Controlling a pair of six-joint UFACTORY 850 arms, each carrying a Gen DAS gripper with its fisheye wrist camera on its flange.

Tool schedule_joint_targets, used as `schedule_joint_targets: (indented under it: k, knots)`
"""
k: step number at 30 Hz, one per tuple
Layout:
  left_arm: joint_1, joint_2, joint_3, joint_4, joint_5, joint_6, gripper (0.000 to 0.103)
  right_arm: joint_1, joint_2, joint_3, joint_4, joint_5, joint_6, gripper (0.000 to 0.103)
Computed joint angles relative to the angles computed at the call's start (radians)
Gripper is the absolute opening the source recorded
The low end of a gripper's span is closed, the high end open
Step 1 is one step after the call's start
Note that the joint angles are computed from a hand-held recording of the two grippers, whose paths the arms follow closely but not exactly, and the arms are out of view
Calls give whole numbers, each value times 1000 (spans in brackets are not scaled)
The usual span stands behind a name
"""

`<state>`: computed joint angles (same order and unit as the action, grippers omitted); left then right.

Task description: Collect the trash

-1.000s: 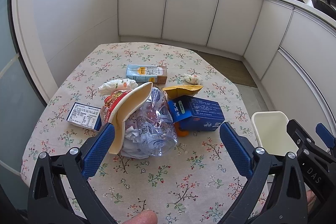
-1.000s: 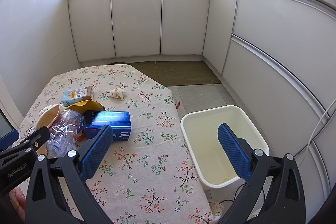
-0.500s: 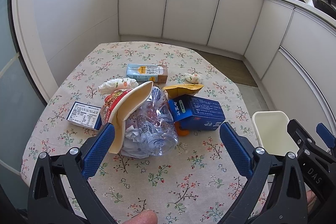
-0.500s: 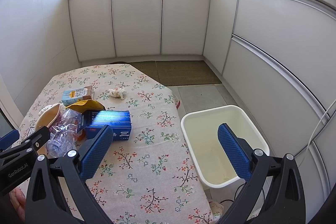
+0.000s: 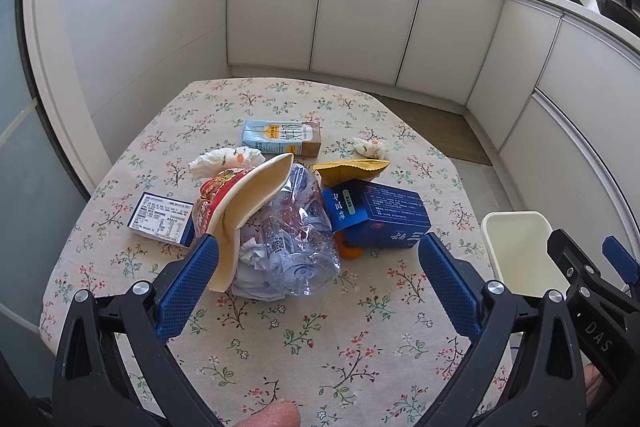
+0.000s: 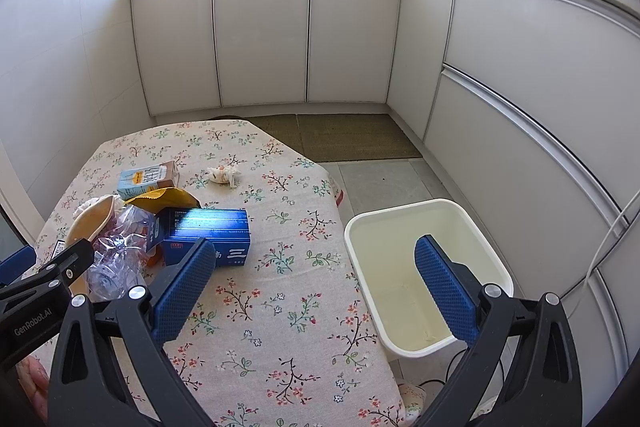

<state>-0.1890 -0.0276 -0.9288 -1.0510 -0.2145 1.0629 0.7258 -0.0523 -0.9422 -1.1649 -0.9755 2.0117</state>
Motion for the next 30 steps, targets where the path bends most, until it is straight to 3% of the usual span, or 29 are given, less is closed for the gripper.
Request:
schedule_joint_targets:
  k: [5, 13, 19, 24, 26, 29, 30]
  knots:
    - [3, -12, -11, 69, -11, -72, 96, -8, -1, -5, 13, 21, -3, 97]
    - [14, -73, -76, 270, -38, -301, 96, -102, -2, -31, 170, 246, -105, 97]
    - [47, -159, -197, 396, -110, -453, 96, -148, -16, -55, 253, 349, -152, 97]
    - [45, -261, -359, 615, -132, -596, 96, -171, -48, -89, 331, 404, -233, 97]
    - [33, -328, -461, 714, -190, -602, 96, -183, -63, -103, 379, 431, -285, 97]
    - [7, -458, -647, 837, -341, -560, 96, -192, -86, -122, 428, 455, -342, 97]
    - [-3, -487, -684, 894, -355, -578, 96, -193, -98, -133, 447, 456, -367, 97]
